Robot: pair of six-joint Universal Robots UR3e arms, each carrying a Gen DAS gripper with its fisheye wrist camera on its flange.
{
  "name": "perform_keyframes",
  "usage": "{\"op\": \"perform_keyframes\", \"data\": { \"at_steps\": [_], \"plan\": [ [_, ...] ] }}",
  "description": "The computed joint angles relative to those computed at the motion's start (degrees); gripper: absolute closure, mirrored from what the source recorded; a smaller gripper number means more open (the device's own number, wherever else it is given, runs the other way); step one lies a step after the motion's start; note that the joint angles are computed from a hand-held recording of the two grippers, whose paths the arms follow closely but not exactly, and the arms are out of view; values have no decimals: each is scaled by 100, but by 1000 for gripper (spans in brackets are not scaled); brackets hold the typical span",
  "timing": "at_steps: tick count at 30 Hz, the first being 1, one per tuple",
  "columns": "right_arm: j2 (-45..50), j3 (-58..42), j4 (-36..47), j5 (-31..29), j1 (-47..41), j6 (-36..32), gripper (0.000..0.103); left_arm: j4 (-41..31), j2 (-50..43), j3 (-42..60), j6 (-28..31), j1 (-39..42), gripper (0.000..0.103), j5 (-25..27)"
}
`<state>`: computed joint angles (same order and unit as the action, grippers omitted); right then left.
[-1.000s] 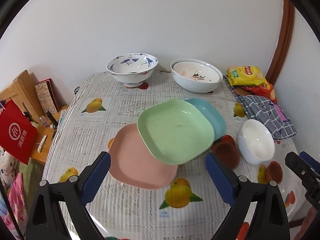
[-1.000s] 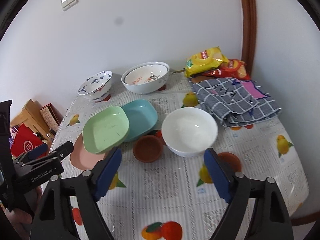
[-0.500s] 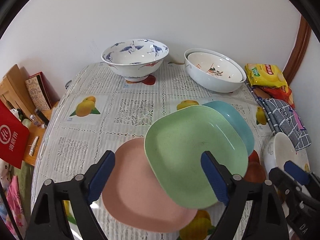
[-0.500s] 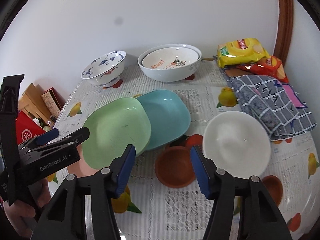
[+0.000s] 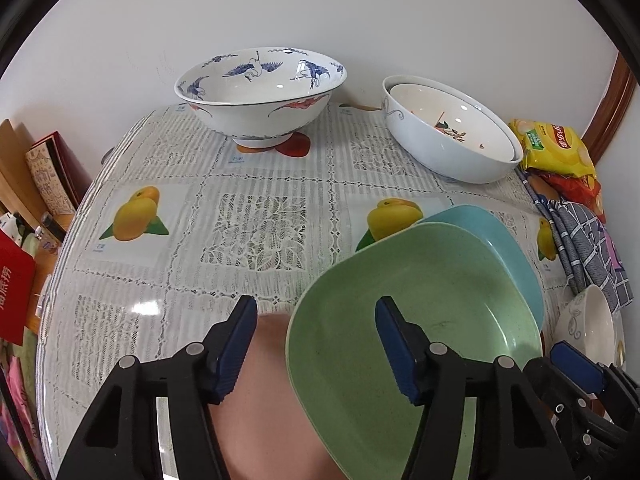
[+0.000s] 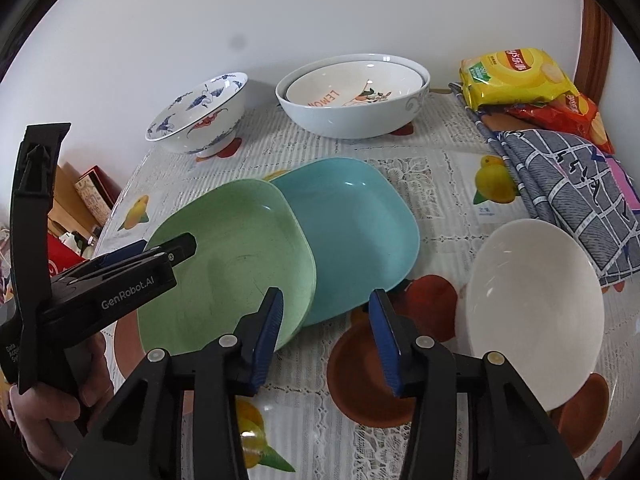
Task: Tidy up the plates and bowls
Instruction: 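Move both grippers to the green square plate rim and close on it, then lift the green plate with both grippers off the pink plate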
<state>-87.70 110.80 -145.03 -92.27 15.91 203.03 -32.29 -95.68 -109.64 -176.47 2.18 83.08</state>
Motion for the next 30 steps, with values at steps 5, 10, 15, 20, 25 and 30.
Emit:
{"op": "perform_keyframes", "data": {
  "at_steps": [5, 10, 15, 20, 25, 30],
  "plan": [
    [289, -145, -35, 45, 0, 12, 68, 53, -151, 63, 83, 48, 52, -158],
    [552, -304, 3, 35, 34, -7, 79, 196, -148, -43, 77, 80, 55, -218],
    [722, -430, -21, 33, 116, 28, 89, 223, -100, -118, 161, 181, 75, -318],
    [791, -475, -88, -121, 201, 69, 90, 219, 35, -263, 237, 357, 81, -582],
    [698, -461, 19, -158, 196, 195, 91, 107, 264, -352, 268, 439, 84, -716],
    [480, -389, 91, -171, 214, 258, 92, -84, 663, -482, 345, 543, 86, -848]
  ]
}}
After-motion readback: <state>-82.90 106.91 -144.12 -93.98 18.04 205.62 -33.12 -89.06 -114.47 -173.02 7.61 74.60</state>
